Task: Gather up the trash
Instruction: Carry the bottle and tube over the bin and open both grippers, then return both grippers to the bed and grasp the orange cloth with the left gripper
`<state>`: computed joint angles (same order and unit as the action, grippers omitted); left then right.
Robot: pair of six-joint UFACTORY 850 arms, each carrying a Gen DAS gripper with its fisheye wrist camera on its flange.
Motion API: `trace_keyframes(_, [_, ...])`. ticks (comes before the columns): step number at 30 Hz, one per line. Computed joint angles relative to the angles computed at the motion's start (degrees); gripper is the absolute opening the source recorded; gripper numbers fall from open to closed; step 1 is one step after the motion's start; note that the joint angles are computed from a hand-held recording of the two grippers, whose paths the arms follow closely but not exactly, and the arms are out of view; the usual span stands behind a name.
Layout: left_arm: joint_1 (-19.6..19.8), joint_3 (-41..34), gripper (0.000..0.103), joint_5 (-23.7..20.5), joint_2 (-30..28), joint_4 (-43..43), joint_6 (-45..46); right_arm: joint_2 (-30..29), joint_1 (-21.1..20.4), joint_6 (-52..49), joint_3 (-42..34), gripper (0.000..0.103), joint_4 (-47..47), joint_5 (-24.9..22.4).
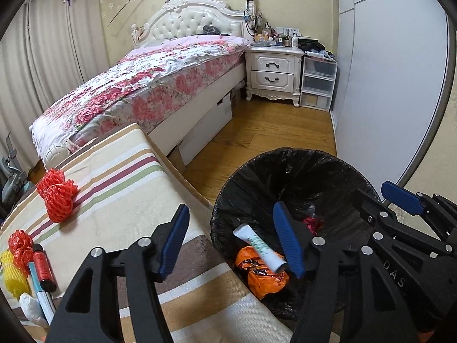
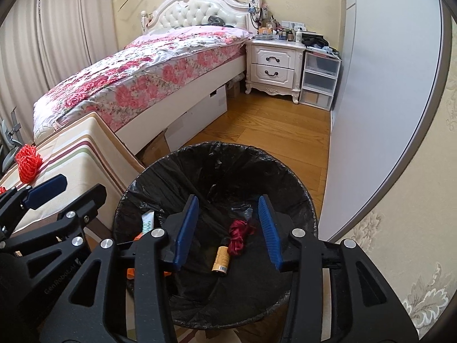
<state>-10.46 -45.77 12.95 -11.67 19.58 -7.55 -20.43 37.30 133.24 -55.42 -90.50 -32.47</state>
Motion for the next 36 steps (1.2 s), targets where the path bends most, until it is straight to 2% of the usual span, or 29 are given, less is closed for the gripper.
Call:
trace_keyframes(2, [-0.02, 0.43, 0.070, 0.34, 0.40, -1.62, 1.41, 0.23, 0.09, 0.24, 0.33, 0.044, 0.06, -0.17])
trace_keyframes(4, [0.06, 0.83, 0.072, 0.70, 0.78, -2.66, 2.32, 0.43, 0.21, 0.45, 0.62, 0.047, 0.13, -0.36])
trace_keyframes(5, [0.06, 1.03, 0.072, 0.79, 1.00, -3.25, 2.78, 0.52, 0.29, 0.58, 0.76, 0.051, 0.17, -0.55])
trace_keyframes(12, [0.75, 1.75, 0.076, 0.65, 2.11, -3.54, 2.77, 1.01, 0.87, 0.61, 1.07, 0.054, 0.99, -1.33])
trace_keyframes(14, [1.12, 2.13, 0.076, 0.47, 2.73, -4.25, 3.23, 1.20, 1.15, 0.60, 1.07, 0.060, 1.22, -1.53])
trace_keyframes(18, [2.28, 3.75, 0.077, 0.14, 4.68, -5.81, 4.80, 1.50, 2.08, 0.28, 0.97, 0.061, 1.34, -1.89])
trace_keyframes(28, [7.03, 9.67, 0.077, -0.72, 10.69, -14.33, 14.33, 0.65, 6.16, -0.88, -0.64, 0.062, 1.57, 0.02])
trace_keyframes(36, [12.53, 14.71, 0.077, -0.81, 15.41, -18.43, 19.67, -0.79, 10.26, -3.26, -2.94, 0.062, 2.49, 1.09])
